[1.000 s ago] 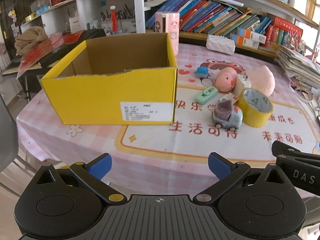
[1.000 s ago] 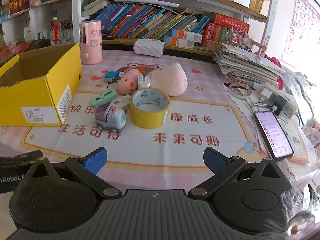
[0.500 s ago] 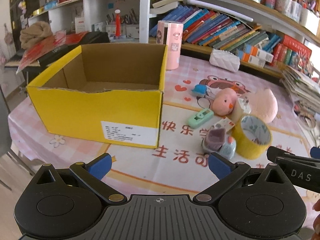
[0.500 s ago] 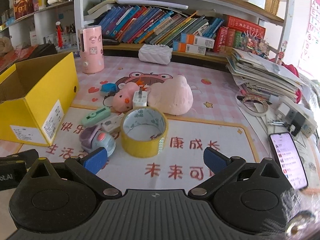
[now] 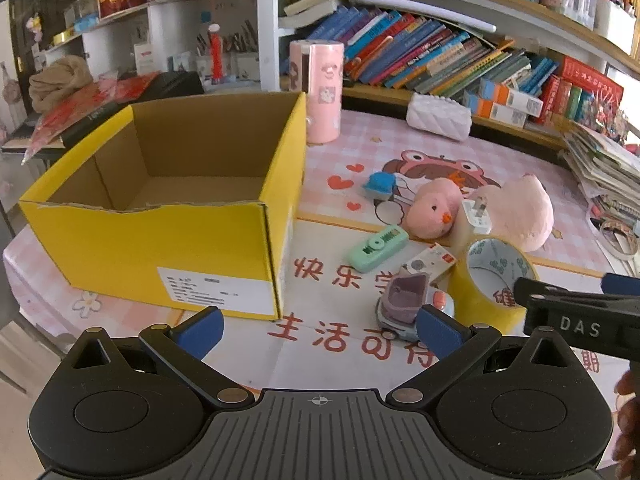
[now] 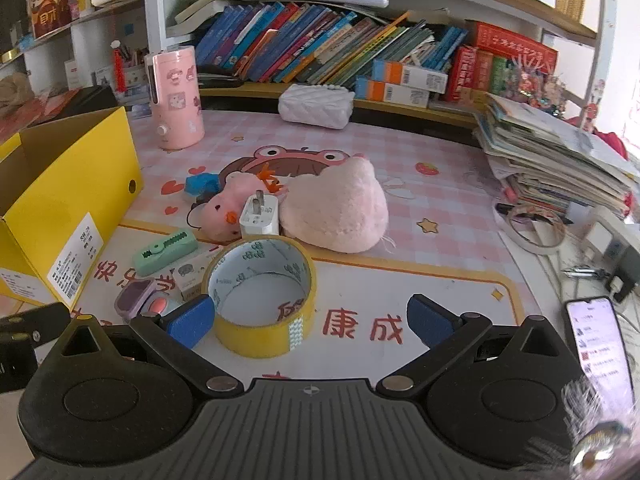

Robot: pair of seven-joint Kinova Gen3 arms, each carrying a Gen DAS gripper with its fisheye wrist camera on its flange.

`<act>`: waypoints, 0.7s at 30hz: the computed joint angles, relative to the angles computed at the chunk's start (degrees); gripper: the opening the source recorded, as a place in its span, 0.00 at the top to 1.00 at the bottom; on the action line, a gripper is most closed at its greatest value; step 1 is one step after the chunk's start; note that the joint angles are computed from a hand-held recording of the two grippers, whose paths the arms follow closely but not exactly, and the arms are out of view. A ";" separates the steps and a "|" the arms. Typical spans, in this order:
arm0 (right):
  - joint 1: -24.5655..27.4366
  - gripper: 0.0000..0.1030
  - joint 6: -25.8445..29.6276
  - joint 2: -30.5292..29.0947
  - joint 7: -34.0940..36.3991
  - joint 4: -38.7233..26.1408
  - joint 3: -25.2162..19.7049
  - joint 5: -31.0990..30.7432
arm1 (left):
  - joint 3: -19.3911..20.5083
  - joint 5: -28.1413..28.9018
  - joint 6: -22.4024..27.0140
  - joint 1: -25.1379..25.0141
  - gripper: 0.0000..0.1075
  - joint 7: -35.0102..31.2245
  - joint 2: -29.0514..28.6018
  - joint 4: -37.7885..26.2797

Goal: Organize objects
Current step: 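Grasp the yellow tape roll rim with the right tool while the left tool nears the car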

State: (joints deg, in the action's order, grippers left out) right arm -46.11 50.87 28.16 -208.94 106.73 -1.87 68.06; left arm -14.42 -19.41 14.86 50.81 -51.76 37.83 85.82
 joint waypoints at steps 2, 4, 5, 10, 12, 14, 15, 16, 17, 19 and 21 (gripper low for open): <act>0.55 0.00 -1.07 0.12 -0.08 0.29 0.22 0.96 | 0.06 0.06 0.90 0.06 0.04 0.22 0.39 -0.79; 0.85 0.00 -1.51 0.35 -0.23 0.41 0.46 1.94 | -0.15 -0.15 1.97 0.31 0.04 0.83 0.88 -1.70; 1.04 0.00 -1.81 0.43 -0.37 0.54 0.56 2.47 | -0.40 -0.42 2.36 0.55 0.04 1.27 1.12 -2.00; 3.15 0.00 -4.55 0.44 1.03 0.29 0.48 3.00 | 0.22 -1.91 5.45 0.40 0.04 3.16 2.20 -4.10; 4.03 0.00 -5.95 0.61 3.12 -0.20 0.49 2.43 | 1.38 -2.26 6.22 -0.44 0.04 3.40 2.34 -4.59; 4.27 0.00 -6.40 1.21 5.14 -0.99 0.85 1.92 | 2.87 -2.53 6.78 -1.45 0.04 2.93 2.41 -4.98; 4.41 0.00 -6.93 1.38 5.75 -1.19 1.10 1.83 | 3.37 -2.73 6.94 -1.77 0.04 2.68 2.44 -5.10; 4.68 0.00 -7.84 1.42 6.20 -1.26 1.34 1.84 | 3.89 -2.88 6.98 -2.14 0.04 2.35 2.42 -5.16; 5.12 0.00 -8.88 1.44 6.96 -1.47 1.47 1.54 | 4.08 -3.03 6.96 -2.28 0.04 2.24 2.38 -5.13; 5.58 0.00 -11.10 1.38 7.54 -1.61 1.99 1.31 | 3.87 -3.35 6.95 -2.11 0.04 2.52 2.29 -4.94; 5.56 0.00 -13.56 1.33 6.68 -1.18 2.81 2.69 | 3.63 -3.60 7.05 -1.99 0.04 2.89 2.17 -4.76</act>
State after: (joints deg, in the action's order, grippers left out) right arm -40.55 37.31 29.49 -202.26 105.55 0.93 70.75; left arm -10.78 -23.01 21.91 48.82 -48.87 40.01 81.06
